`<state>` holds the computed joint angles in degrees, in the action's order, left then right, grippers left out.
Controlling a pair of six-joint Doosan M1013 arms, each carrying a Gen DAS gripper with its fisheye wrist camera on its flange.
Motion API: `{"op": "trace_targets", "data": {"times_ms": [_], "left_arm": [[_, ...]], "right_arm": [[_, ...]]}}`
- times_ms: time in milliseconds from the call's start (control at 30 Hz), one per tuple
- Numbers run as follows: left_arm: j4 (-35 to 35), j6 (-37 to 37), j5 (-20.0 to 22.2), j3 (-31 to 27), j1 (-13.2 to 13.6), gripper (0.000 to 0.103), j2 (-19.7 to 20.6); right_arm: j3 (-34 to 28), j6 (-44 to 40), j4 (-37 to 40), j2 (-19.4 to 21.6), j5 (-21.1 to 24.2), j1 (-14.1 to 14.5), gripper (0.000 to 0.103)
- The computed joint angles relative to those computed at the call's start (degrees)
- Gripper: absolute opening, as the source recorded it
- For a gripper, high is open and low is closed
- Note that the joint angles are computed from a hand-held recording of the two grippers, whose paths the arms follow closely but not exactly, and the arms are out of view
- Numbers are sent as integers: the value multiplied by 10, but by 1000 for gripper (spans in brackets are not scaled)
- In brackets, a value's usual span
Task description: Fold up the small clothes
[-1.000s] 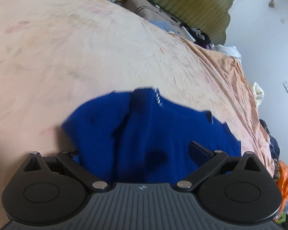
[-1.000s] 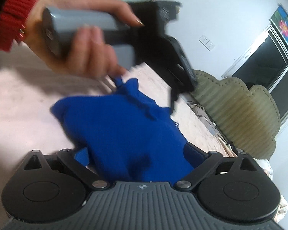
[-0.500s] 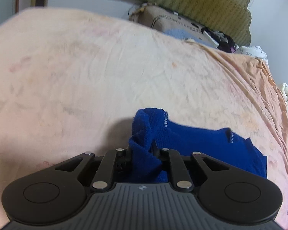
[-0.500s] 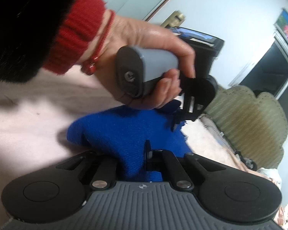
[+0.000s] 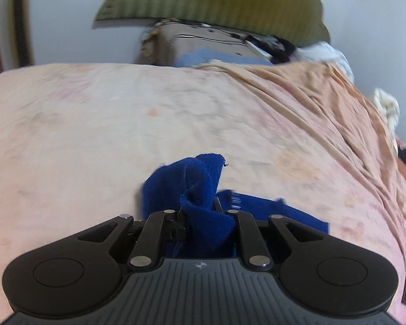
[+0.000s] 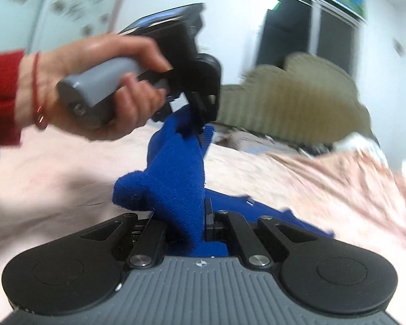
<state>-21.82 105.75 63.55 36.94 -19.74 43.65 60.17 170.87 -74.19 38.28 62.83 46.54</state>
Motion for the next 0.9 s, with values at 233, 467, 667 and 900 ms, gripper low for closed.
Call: {"op": "trace_targets", "data": {"times_ms": [233, 467, 667, 900], "left_arm": [[34, 15, -5, 25, -50, 13, -4], [86, 53, -18, 46, -91, 16, -1], [6, 35, -32, 41, -82, 72, 1], [0, 31, -111, 81, -61, 78, -31]], "right_arm": [[121, 189, 5, -64, -6, -12, 4], [204, 355, 28, -106, -43, -26, 5], [275, 504, 37, -144, -163, -49, 32], [313, 622, -24, -160, -222, -58, 43]]}}
